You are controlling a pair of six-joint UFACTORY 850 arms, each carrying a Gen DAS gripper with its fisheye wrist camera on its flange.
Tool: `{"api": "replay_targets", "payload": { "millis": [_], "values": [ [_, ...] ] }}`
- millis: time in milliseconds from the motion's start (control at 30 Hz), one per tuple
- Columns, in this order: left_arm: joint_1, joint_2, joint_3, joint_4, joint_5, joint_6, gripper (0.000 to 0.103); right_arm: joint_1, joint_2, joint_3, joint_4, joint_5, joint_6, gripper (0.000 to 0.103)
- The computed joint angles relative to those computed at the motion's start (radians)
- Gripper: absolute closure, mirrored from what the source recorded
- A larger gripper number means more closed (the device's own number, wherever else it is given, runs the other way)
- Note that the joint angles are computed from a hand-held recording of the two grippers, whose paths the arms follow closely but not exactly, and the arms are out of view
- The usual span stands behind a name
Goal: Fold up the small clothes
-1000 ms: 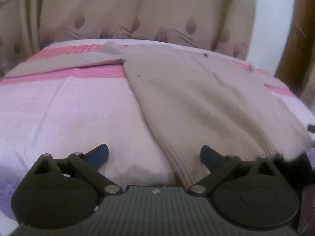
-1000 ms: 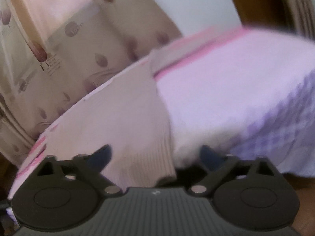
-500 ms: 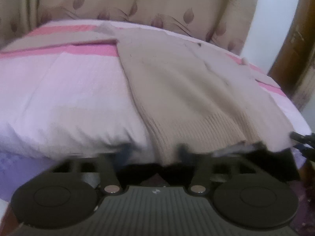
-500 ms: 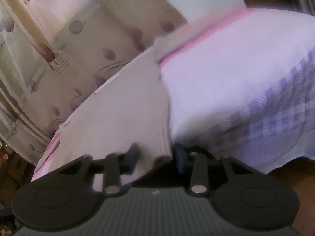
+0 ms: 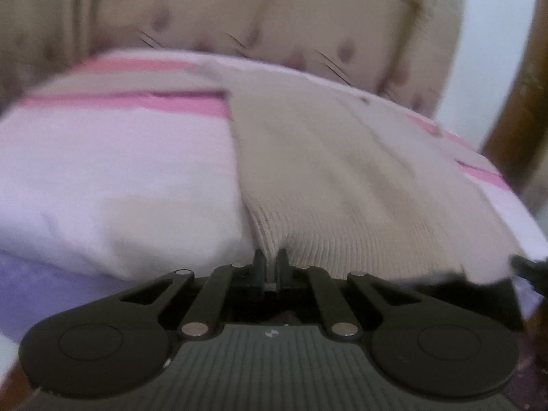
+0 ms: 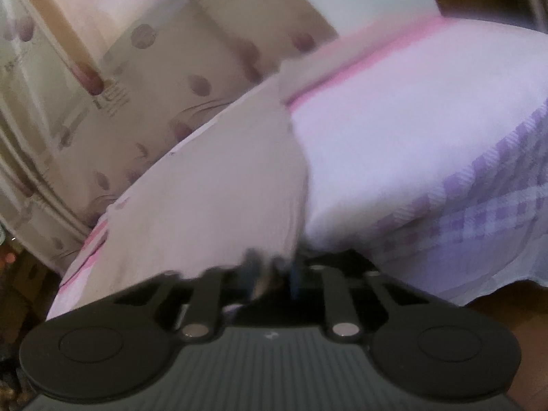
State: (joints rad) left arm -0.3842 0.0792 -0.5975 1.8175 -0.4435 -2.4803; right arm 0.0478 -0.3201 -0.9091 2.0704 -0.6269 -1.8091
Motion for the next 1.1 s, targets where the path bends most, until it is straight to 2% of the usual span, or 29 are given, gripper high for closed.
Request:
{"api": "replay_targets", "payload": {
  "millis": [133, 200, 233, 300, 333, 367, 433, 533, 600, 700, 800, 933, 1000, 1033, 1067, 1100],
  "values": [
    [0.025, 0.076, 0.041, -0.137, 0.027, 0.092, 0.094, -0.008, 0.025, 0.019, -0.056, -0.021, 0.026, 0.092],
    [0.026, 0.083, 0.044, -0.133, 0.052, 0.140, 0.093, -0.007, 0.035, 0.026, -0.082, 0.002, 0.032, 0.092],
    [0.011, 0.080, 0.041, -0.156, 0.028, 0.186, 0.090, -0.010, 0.038, 0.026, -0.099, 0.005, 0.041, 0.092],
    [-0.033, 0.081, 0.034, -0.220, -0.070, 0.283, 0.085, -0.025, 0.045, 0.027, -0.133, -0.003, 0.093, 0.091],
    [-0.051, 0.088, 0.033, -0.230, -0.119, 0.304, 0.061, -0.042, 0.056, 0.035, -0.122, -0.026, 0.105, 0.091],
    [-0.062, 0.101, 0.036, -0.218, -0.148, 0.302, 0.033, -0.067, 0.067, 0.048, -0.091, -0.067, 0.087, 0.091],
    [-0.088, 0.124, 0.040, -0.152, -0.223, 0.233, 0.011, -0.097, 0.092, 0.054, -0.025, -0.106, 0.053, 0.091],
    [-0.103, 0.087, -0.015, -0.062, -0.284, 0.220, 0.007, -0.113, 0.096, 0.005, 0.031, -0.085, -0.025, 0.090],
    [-0.103, 0.031, -0.073, -0.026, -0.311, 0.226, 0.003, -0.118, 0.054, -0.073, 0.021, -0.050, -0.007, 0.090],
    [-0.063, -0.065, -0.170, 0.076, -0.260, 0.156, 0.002, -0.134, -0.055, -0.212, -0.004, -0.048, 0.077, 0.090],
    [-0.028, -0.186, -0.286, 0.146, -0.248, 0.112, 0.000, -0.158, -0.195, -0.383, -0.054, -0.078, 0.231, 0.090],
    [0.022, -0.360, -0.445, 0.229, -0.229, 0.059, 0.000, -0.192, -0.394, -0.655, -0.134, -0.037, 0.490, 0.090],
    [0.040, -0.445, -0.530, 0.209, -0.214, 0.095, 0.000, -0.212, -0.496, -0.807, -0.177, 0.002, 0.625, 0.087],
    [0.049, -0.485, -0.571, 0.203, -0.203, 0.103, 0.000, -0.221, -0.543, -0.879, -0.198, 0.018, 0.680, 0.083],
    [0.057, -0.515, -0.597, 0.204, -0.194, 0.102, 0.000, -0.229, -0.595, -0.965, -0.231, 0.055, 0.749, 0.069],
    [0.063, -0.538, -0.619, 0.195, -0.181, 0.110, 0.000, -0.234, -0.642, -1.041, -0.266, 0.085, 0.809, 0.044]
  ]
}}
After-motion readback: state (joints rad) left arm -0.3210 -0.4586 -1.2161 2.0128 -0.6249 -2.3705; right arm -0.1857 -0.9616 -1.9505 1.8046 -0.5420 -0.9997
